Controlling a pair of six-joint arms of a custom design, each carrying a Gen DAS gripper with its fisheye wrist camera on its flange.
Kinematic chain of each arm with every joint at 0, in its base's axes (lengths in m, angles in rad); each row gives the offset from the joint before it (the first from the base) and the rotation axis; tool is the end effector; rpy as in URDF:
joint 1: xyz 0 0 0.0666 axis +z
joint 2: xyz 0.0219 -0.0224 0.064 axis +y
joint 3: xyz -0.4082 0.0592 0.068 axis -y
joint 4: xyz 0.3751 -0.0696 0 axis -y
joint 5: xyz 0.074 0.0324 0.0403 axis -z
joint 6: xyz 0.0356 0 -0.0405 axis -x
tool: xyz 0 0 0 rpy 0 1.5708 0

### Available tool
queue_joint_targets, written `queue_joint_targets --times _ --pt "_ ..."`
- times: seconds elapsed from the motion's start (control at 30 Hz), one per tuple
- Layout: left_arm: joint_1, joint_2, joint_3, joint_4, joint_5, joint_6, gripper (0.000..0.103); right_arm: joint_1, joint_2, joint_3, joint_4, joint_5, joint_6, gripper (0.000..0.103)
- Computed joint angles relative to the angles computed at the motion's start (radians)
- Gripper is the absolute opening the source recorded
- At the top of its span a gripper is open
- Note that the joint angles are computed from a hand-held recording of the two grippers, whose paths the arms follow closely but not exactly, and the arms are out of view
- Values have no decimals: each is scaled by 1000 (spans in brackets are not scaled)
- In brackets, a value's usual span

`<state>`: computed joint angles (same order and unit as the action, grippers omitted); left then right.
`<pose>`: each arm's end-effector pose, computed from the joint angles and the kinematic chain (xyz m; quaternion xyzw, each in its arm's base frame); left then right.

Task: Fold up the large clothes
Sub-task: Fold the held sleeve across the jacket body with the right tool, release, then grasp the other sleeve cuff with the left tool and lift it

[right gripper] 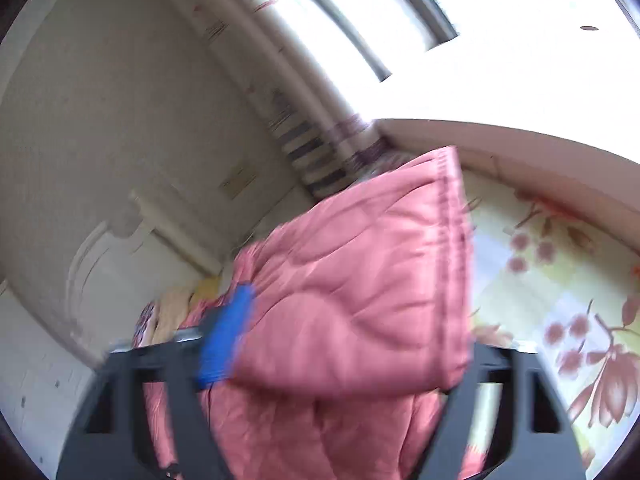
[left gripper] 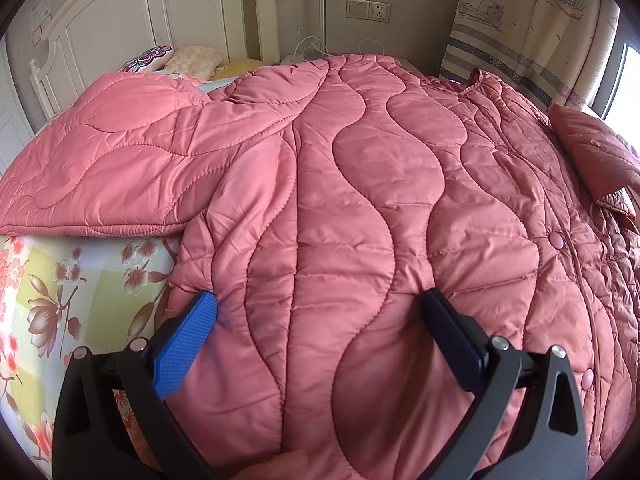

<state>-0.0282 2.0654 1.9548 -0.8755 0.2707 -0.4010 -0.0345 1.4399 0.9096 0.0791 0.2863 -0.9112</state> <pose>0.7074 -0.0299 0.3258 0.2401 0.9188 -0.0741 0.3046 0.4562 -0.0262 0.3071 0.4494 0.7122 0.1136 0.5272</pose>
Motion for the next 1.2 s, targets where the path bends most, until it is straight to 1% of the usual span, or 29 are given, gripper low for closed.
queue_joint_targets --times 0.03,0.07,0.1,0.17,0.2,0.23,0.27,0.3,0.33,0.37,0.43,0.5,0.53,0.57,0.6,0.63,0.67,0.73,0.77,0.8,0.83,0.87,0.9,0.97,1.03,1.07,1.1,1.13,1.2 --pt "0 0 0 0 -1 0 101 0 10 29 -27 9 29 38" --pt "0 0 0 0 -1 0 101 13 27 69 -41 28 90 35" --pt "0 0 0 0 -1 -1 101 36 43 112 -55 60 160 35" --pt "0 0 0 0 -1 -1 101 97 83 206 -79 105 329 36" --pt "0 0 0 0 -1 -1 101 127 108 256 -80 95 423 37" --pt "0 0 0 0 -1 0 101 154 134 301 -85 79 508 41" --pt "0 0 0 0 -1 0 101 190 163 354 -100 45 625 70" --pt "1 0 0 1 0 -1 101 219 184 387 -109 33 709 95" --pt "1 0 -1 0 0 0 101 256 203 402 -80 36 808 95" --pt "1 0 -1 0 0 0 101 285 217 413 -68 51 875 95" --pt "0 0 -1 1 0 0 101 316 243 432 -82 77 945 95" --pt "1 0 -1 1 -1 -1 101 308 258 425 -69 94 940 93" --pt "1 0 -1 1 -1 0 101 308 253 415 -84 118 905 91" --pt "0 2 1 1 -1 0 101 290 258 425 -118 141 847 84" --pt "0 1 0 2 -2 0 101 273 263 435 -158 168 774 81" --pt "0 1 0 2 -2 0 101 237 265 439 -203 187 684 81" --pt "0 1 0 2 -2 0 101 220 264 445 -257 215 602 81" --pt "0 1 0 2 -2 0 101 152 295 493 -433 228 436 81" --pt "0 1 0 2 -2 0 101 119 323 524 -524 199 378 81" --pt "0 2 0 2 -1 -1 101 90 351 556 -611 164 344 81" --pt "0 1 0 1 -1 -1 101 61 373 581 -674 131 338 82" --pt "1 2 1 1 -1 -1 101 44 390 587 -694 106 333 83" --pt "1 2 1 1 -1 -2 101 37 385 578 -680 96 330 83" --pt "0 2 0 2 -4 -3 101 33 371 585 -692 104 328 83" --pt "-2 1 -2 4 -8 -3 101 52 340 561 -615 129 331 83" --pt "-3 0 -2 4 -9 -3 101 60 322 527 -547 122 359 83" --pt "-4 0 -3 4 -11 -3 101 68 323 529 -527 120 389 86" --pt "-4 -1 -3 3 -11 -3 101 79 335 546 -531 116 424 87" --pt "-4 1 2 -6 -11 -6 101 86 365 567 -578 36 479 91"
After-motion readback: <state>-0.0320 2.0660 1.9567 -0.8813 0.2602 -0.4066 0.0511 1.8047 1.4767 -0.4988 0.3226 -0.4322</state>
